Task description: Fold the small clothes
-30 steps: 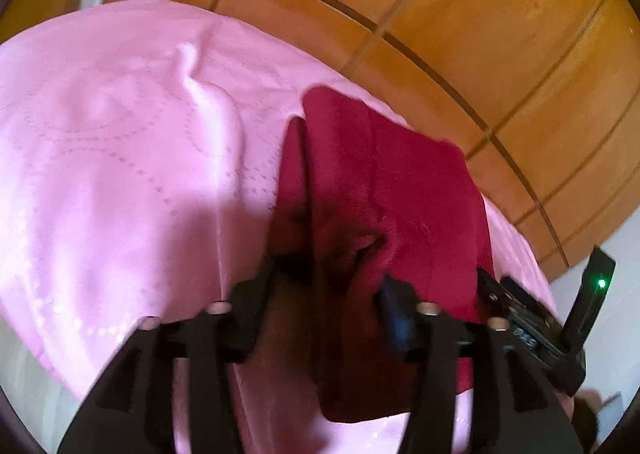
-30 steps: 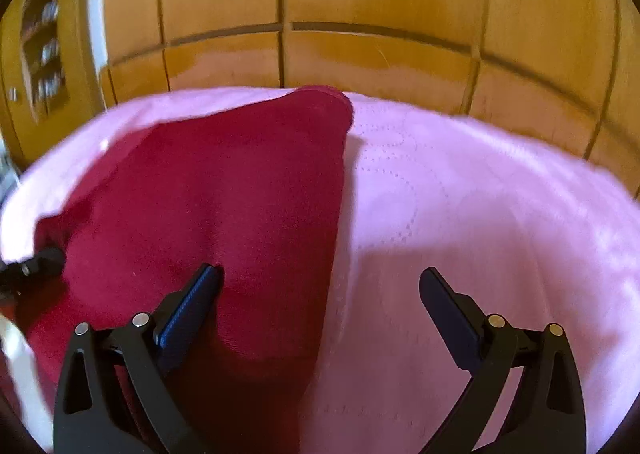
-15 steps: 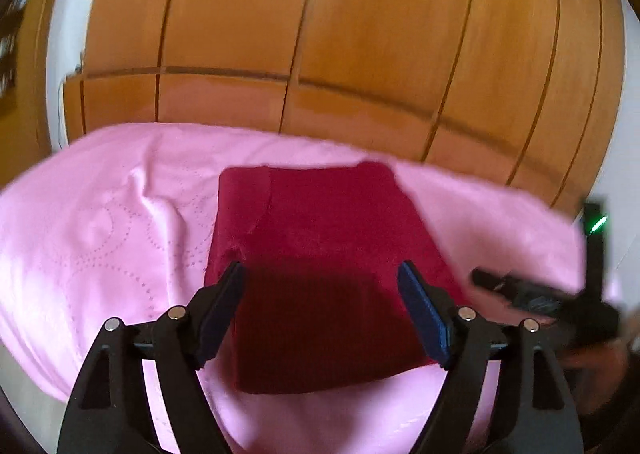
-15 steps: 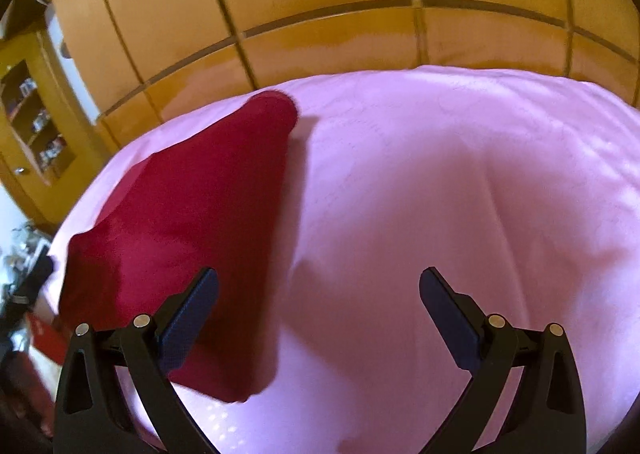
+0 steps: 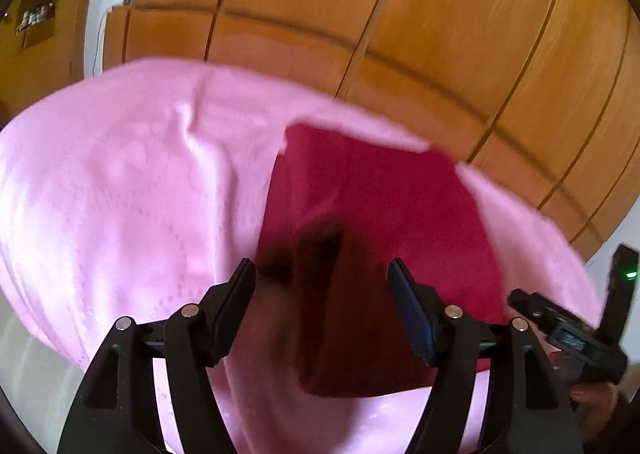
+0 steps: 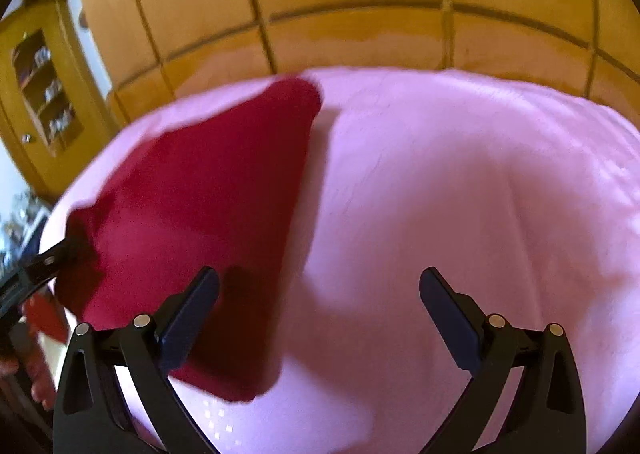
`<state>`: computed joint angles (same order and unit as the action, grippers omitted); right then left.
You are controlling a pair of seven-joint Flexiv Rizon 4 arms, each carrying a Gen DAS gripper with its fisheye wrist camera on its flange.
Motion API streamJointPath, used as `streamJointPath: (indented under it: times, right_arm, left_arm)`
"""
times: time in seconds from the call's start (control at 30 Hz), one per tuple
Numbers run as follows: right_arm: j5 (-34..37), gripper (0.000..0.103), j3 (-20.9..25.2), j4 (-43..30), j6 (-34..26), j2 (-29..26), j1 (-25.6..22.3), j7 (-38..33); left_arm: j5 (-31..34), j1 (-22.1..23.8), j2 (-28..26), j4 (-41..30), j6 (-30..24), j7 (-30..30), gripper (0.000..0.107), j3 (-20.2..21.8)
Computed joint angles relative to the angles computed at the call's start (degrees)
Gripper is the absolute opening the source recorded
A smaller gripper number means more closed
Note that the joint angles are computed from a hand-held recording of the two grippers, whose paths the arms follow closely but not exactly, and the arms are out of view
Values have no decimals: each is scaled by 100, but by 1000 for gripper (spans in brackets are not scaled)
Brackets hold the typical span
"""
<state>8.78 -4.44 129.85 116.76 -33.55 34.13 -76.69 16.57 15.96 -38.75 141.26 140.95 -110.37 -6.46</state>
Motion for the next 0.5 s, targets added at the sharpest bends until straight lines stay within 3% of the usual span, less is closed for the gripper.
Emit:
streamJointPath:
  times: [0.1,0.2,0.27,0.33,0.47,0.5]
  right_arm:
    - [-98,99,-19,-259,-151,36,-144,66]
    - [-46,99,-407,-620,-448,-8,177,112]
    - [23,99,-1001,-905,-845,-126,721,117]
    - [-151,99,-1532,-1162,-1275,-294,1154,362]
    - [-466,99,-1299,-1703,-1634,-571,862,696]
    - [-540,99,-1470,-1740,-1699,-664,982,795]
  left_arm:
    - [-64,-169,306,-6,30,114,73,27]
    - [-574,-758,542,-227,-463,645,73,223]
    - [-1254,-1332,581,-471,-944,1152,73,474]
    - [-1749,-1584,558,-772,-1570,1516,73,545]
    - [-2710,-2256,324,-1208,-2292,2069,73,994]
    - [-2960,-2456,235,-1277,-2401,2219,75,1138]
